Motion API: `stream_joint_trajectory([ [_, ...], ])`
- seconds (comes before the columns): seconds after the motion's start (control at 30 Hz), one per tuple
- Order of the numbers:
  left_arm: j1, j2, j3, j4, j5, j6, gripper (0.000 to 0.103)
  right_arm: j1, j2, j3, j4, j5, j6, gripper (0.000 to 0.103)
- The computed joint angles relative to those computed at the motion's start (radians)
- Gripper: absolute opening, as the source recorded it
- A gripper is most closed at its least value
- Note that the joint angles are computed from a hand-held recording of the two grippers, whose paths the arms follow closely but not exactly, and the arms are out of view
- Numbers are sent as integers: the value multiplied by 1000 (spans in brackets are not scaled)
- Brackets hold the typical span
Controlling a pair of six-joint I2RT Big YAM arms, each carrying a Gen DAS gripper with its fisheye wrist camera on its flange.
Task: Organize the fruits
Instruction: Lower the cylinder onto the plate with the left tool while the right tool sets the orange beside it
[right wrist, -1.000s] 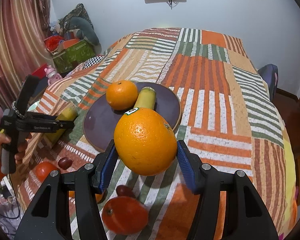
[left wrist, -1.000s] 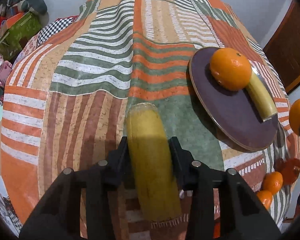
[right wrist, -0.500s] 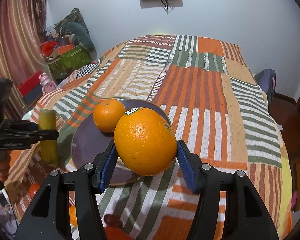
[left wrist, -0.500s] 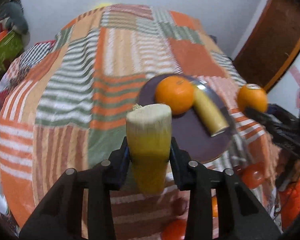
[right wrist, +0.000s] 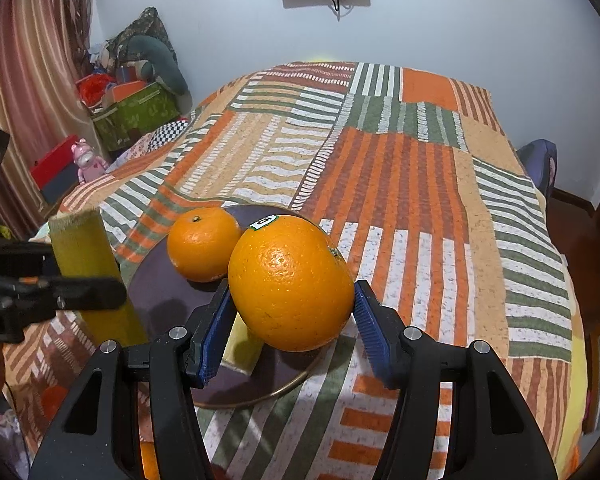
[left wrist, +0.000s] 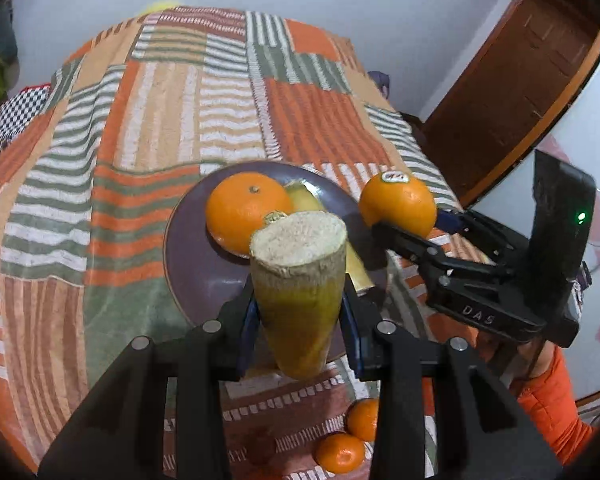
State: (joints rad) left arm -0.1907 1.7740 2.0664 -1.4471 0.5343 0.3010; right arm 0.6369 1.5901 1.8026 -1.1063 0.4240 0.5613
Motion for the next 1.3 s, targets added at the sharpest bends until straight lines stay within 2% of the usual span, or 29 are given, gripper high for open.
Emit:
stream_joint_trajectory([
  [0.07,9,5,-5,16,7,-33,37,-5,12,12,-16,2,-4,55],
  [0.13,18,25,18,1,20,-55,37,-9,23,23,-29,4,-7,55],
  [0.23,23,29,13,42,-19,-89,41,-18,40,39,-43,-3,-9,55],
  [0.37,34,66,49,30,-23,-115,44,-27,53,49,-45,-12,-13,55],
  [0.53,20,79,50,48,-74,-96,50,-36,70,57,-56,-34,-6,55],
  [0.73,19,109,68,27,-86,-110,56,-39,70,60,-54,-45,-3,56],
  [0.93,-3,98,51,42,-136,-61,62,-35,71,67,-67,-49,-13,58],
  [1.03,-5,99,59,28,-141,-65,63,-16,68,75,-74,-9,-34,62],
  [1.1,-8,95,60,21,-155,-64,63,2,61,85,-75,25,-55,72],
  [1.17,-10,86,58,16,-172,-54,63,12,56,91,-72,40,-62,73],
  [1.3,-13,22,4,74,-194,-21,69,36,43,102,-79,62,-59,73],
])
